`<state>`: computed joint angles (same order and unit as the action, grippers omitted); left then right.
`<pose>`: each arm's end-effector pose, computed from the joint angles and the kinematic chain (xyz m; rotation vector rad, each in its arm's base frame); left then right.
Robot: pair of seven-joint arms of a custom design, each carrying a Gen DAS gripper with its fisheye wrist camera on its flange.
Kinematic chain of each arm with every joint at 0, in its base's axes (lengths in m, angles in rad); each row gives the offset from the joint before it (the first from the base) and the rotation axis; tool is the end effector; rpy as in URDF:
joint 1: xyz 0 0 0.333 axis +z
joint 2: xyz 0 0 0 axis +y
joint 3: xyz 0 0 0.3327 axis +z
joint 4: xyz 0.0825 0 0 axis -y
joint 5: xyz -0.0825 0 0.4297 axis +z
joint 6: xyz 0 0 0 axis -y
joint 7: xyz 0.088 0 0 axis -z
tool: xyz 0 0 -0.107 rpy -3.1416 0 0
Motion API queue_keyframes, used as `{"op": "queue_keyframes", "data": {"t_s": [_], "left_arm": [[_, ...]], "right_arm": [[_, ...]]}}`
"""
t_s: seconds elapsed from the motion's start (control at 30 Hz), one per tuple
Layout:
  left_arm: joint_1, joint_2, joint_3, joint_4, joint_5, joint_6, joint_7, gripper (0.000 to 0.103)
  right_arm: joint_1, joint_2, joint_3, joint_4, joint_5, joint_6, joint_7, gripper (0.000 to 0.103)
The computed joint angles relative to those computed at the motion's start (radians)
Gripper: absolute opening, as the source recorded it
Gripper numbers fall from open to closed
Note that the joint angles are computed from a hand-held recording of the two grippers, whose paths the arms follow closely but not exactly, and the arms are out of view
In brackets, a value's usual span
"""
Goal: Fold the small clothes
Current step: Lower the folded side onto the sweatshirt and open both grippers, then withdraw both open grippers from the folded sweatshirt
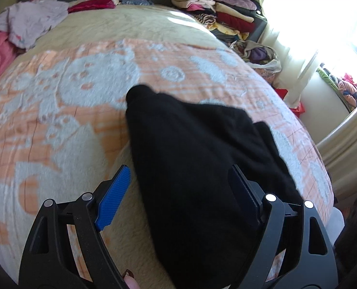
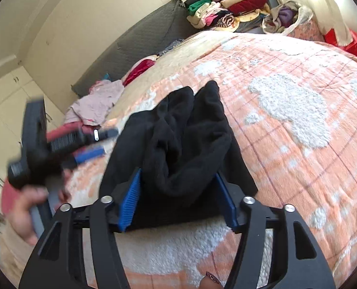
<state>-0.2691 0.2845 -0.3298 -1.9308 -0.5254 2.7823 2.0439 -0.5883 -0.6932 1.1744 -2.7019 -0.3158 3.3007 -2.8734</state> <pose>0.5927 -0.3598 0.3969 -1.3688 2.5656 -1.0237 0.3763 0.2833 0.3819 -0.9001 1.9585 -0.3992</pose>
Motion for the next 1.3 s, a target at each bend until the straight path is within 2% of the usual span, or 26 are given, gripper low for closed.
{"op": "queue_keyframes", "data": {"t_s": [0.1, 0.13, 0.17, 0.23, 0.3, 0.33, 0.43, 0.47, 0.53, 0.57, 0.6, 0.83, 1.0, 1.1, 1.17, 1.3], "left_arm": [[0.009, -0.001, -0.005, -0.023, -0.018, -0.021, 0.016, 0.076], [0.008, -0.008, -0.006, -0.037, -0.019, -0.020, 0.021, 0.076], [0.006, -0.014, -0.007, -0.047, -0.022, -0.015, 0.025, 0.076], [0.013, -0.030, -0.020, -0.066, -0.053, -0.012, 0.057, 0.076], [0.001, -0.047, -0.017, -0.090, -0.052, 0.017, 0.071, 0.076], [-0.003, -0.053, -0.018, -0.100, -0.050, 0.031, 0.086, 0.076], [0.004, -0.053, -0.024, -0.099, -0.083, 0.004, 0.109, 0.076], [0.002, -0.053, -0.023, -0.101, -0.088, -0.004, 0.114, 0.076], [-0.008, -0.061, -0.018, -0.114, -0.083, 0.005, 0.116, 0.076], [-0.013, -0.065, -0.016, -0.120, -0.080, 0.014, 0.114, 0.076], [-0.013, -0.068, -0.016, -0.124, -0.085, 0.015, 0.119, 0.076], [-0.012, -0.086, -0.014, -0.140, -0.113, 0.005, 0.140, 0.076], [-0.016, -0.116, -0.013, -0.172, -0.138, 0.012, 0.171, 0.076], [-0.013, -0.144, -0.016, -0.194, -0.193, 0.017, 0.218, 0.076], [-0.011, -0.169, -0.016, -0.213, -0.244, 0.021, 0.261, 0.076], [-0.019, -0.217, -0.002, -0.246, -0.342, 0.030, 0.343, 0.082]], "right_arm": [[-0.047, 0.062, -0.007, 0.008, -0.006, 0.060, -0.045, 0.066], [-0.065, 0.098, -0.010, 0.022, -0.019, 0.058, -0.084, 0.057], [-0.068, 0.126, -0.013, 0.033, -0.028, 0.051, -0.117, 0.021], [-0.020, 0.163, -0.066, 0.051, -0.045, -0.007, -0.184, 0.020], [0.007, 0.114, -0.077, 0.056, -0.043, -0.050, -0.202, 0.020], [0.034, 0.109, -0.098, 0.060, -0.059, -0.098, -0.218, 0.019], [0.089, 0.185, -0.140, 0.072, -0.100, -0.213, -0.229, 0.020], [0.073, 0.198, -0.112, 0.074, -0.105, -0.220, -0.195, 0.022], [0.064, 0.171, -0.092, 0.051, -0.106, -0.197, -0.123, 0.026], [0.081, 0.165, -0.102, 0.047, -0.106, -0.212, -0.103, 0.034], [0.105, 0.162, -0.118, 0.045, -0.106, -0.235, -0.088, 0.037], [0.203, 0.169, -0.184, 0.062, -0.164, -0.345, -0.043, 0.044], [0.289, 0.147, -0.236, 0.076, -0.195, -0.455, -0.015, 0.055], [0.351, 0.111, -0.270, 0.074, -0.214, -0.523, 0.001, 0.064], [0.393, 0.082, -0.290, 0.076, -0.225, -0.581, 0.012, 0.078], [0.462, 0.023, -0.321, 0.071, -0.264, -0.649, 0.049, 0.091]]}}
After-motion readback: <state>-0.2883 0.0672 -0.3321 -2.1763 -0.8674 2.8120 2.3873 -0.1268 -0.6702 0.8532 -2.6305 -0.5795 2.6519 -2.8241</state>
